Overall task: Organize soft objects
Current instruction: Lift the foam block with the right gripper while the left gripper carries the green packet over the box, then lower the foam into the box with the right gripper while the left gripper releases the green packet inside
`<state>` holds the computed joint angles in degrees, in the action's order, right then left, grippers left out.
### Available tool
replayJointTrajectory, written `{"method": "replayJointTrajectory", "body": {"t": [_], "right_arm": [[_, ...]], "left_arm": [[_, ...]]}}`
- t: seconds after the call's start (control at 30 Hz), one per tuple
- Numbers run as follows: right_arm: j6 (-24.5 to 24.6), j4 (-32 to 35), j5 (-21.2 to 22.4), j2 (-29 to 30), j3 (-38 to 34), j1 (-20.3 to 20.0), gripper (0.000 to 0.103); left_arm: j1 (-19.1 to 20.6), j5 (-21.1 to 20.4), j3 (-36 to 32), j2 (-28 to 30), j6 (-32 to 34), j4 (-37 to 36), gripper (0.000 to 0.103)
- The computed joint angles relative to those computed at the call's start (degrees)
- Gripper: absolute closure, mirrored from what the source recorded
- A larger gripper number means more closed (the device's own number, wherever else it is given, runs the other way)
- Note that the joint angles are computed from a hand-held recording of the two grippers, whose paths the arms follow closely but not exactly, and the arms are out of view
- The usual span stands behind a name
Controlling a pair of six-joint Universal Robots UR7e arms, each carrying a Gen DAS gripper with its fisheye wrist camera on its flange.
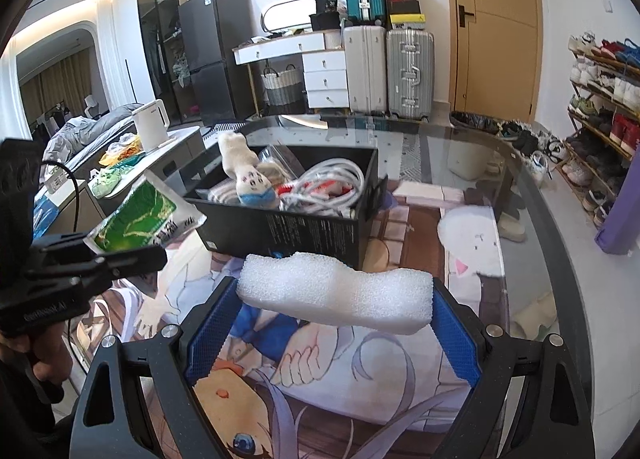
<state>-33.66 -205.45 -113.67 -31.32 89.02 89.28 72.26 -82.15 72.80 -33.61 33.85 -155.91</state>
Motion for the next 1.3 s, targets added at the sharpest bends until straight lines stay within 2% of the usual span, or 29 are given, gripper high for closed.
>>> {"method": "replayJointTrajectory", "body": {"t": [0.23,0.67,1.3], "right_arm": [[-2.6,0.0,0.7,0.4,-2.6,1.0,0.011],[-5.4,4.1,1.6,2.3,-8.6,2.1,0.011],[-6.7,14.2,2.3,6.7,-21.0,1.3,0.011]], "left_arm": [[-0.7,-0.4,-2.8,0.8,1.3,-0.4,0.087],[-1.1,0.3,-11.9,5.9,1.5,0.0,0.087],[-0.6,3.2,-27.0,16.0,2.0,8.5,0.087]]}}
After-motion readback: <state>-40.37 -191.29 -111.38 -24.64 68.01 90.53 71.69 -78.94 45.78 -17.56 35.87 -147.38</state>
